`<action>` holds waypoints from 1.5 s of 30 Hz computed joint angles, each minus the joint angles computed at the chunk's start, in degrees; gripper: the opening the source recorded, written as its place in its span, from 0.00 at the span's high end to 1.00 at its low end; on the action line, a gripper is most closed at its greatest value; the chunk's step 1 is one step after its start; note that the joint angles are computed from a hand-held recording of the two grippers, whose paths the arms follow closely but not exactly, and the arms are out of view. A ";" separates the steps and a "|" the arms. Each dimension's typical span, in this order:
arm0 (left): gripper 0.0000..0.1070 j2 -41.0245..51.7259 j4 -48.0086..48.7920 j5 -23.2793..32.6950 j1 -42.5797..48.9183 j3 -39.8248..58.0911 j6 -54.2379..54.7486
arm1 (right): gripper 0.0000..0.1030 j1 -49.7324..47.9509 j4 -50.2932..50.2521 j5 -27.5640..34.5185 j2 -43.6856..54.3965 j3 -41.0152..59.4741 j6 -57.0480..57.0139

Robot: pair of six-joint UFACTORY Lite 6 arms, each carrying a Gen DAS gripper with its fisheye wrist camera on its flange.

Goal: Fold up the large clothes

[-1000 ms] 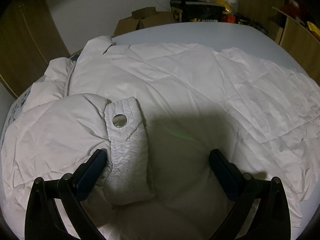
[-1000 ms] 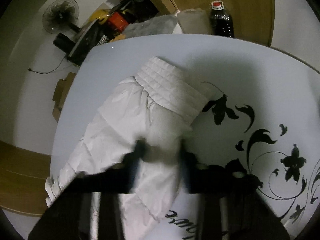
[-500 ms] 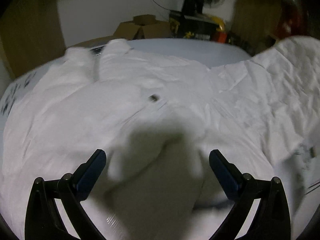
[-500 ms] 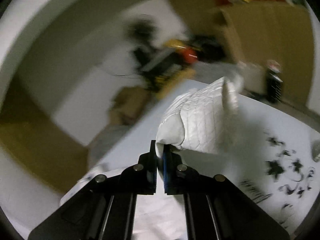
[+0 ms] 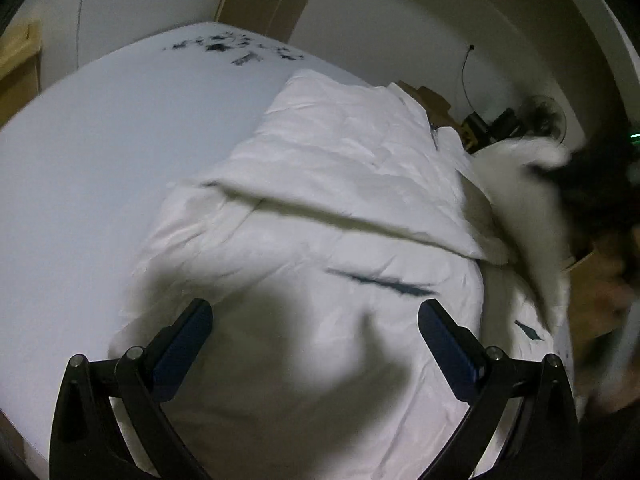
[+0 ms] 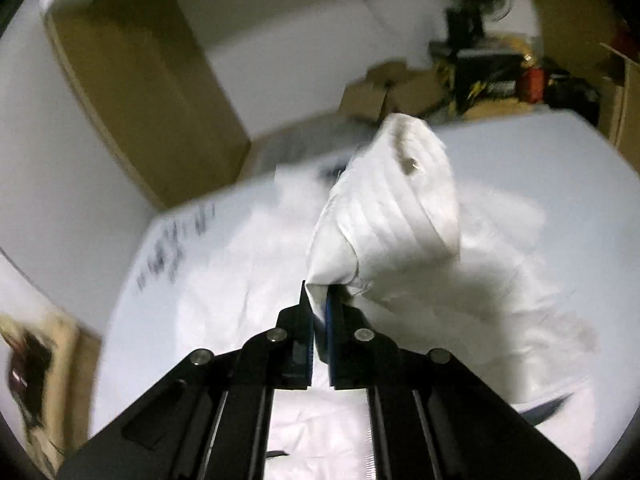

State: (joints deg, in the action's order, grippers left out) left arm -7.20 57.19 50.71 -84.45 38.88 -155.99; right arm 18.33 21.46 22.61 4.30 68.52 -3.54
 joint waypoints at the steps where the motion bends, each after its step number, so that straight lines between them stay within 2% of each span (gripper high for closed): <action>1: 0.04 -0.32 0.52 0.22 -1.26 -0.53 -1.36 | 0.79 3.33 -2.17 -3.23 1.51 -2.74 2.49; 2: 0.04 -0.15 0.82 0.32 -1.98 -0.49 -1.86 | 0.59 5.81 -2.67 -4.97 3.80 -4.70 2.58; 3: 0.04 -0.11 1.02 0.57 -2.85 -0.53 -2.11 | 0.53 7.47 -0.88 -4.40 6.41 -5.23 0.27; 5: 0.04 -1.19 1.20 1.91 -5.90 -1.75 -3.81 | 0.51 4.68 7.60 -1.44 9.45 -4.26 -10.43; 8: 0.04 -3.57 2.61 2.91 -8.81 -4.78 -8.06 | 0.50 -1.63 23.53 5.21 1.29 -7.16 -27.19; 10: 0.04 -4.64 4.21 2.46 -8.66 -6.29 -10.11 | 0.46 -5.80 25.75 7.58 -2.87 -5.97 -29.51; 13: 0.04 -4.84 4.89 2.89 -9.30 -6.62 -12.45 | 0.44 -10.31 18.29 7.70 -4.77 -1.22 -20.17; 17: 0.04 -5.59 4.92 2.57 -8.65 -7.38 -12.07 | 0.44 -6.26 0.52 1.91 6.12 6.21 -0.74; 21: 0.04 -5.83 3.07 2.45 -8.83 -7.02 -10.23 | 0.44 -0.10 -1.33 -0.67 18.51 9.93 0.84; 24: 0.04 -6.06 1.45 3.62 -10.50 -6.37 -9.23 | 0.42 2.97 1.08 -1.33 22.59 9.88 -1.29; 26: 0.04 -6.33 0.63 4.67 -12.10 -6.16 -8.81 | 0.43 1.15 10.97 2.22 18.24 7.35 -9.05; 28: 0.04 -7.19 -0.59 5.88 -14.61 -6.57 -8.68 | 0.42 -0.66 13.61 3.99 10.51 2.67 -12.96; 30: 0.04 -7.77 -2.17 8.10 -17.91 -7.21 -9.84 | 0.34 -2.32 6.64 1.69 0.07 -4.38 -8.72; 31: 0.04 -8.13 -3.34 9.08 -19.08 -7.57 -10.46 | 0.23 -4.35 0.65 1.21 -4.34 -6.54 -5.07; 32: 0.04 -8.56 -3.91 9.73 -20.05 -8.09 -11.49 | 0.20 -5.90 -5.35 1.05 -6.35 -7.18 -1.05; 34: 0.04 -10.25 -3.98 10.68 -22.36 -10.04 -15.10 | 0.20 -11.91 -17.34 -0.73 -8.97 -9.28 4.92; 36: 0.04 -11.06 -4.68 11.84 -24.52 -10.81 -17.42 | 0.21 -18.10 -23.87 -2.58 -7.93 -10.98 7.94; 37: 0.04 -10.71 -5.93 13.01 -25.78 -10.49 -18.02 | 0.21 -21.05 -23.54 -2.71 -5.47 -11.74 6.44; 39: 0.04 -10.07 -7.91 14.31 -27.35 -9.98 -18.71 | 0.21 -24.29 -18.70 0.72 2.84 -10.09 -3.45; 40: 0.04 -10.06 -8.69 14.49 -27.97 -10.08 -19.28 | 0.21 -24.67 -18.15 0.14 5.58 -10.25 -7.43; 42: 0.04 -10.21 -9.72 14.52 -29.07 -10.48 -20.71 | 0.21 -24.36 -20.05 -3.45 4.89 -13.00 -10.87; 43: 0.04 -9.92 -10.02 14.43 -29.13 -10.42 -21.18 | 0.22 -24.60 -17.95 -1.67 4.34 -12.03 -13.57; 45: 0.04 -9.24 -11.07 14.31 -29.20 -10.08 -21.78 | 0.24 -25.58 -7.45 3.41 1.73 -7.74 -19.78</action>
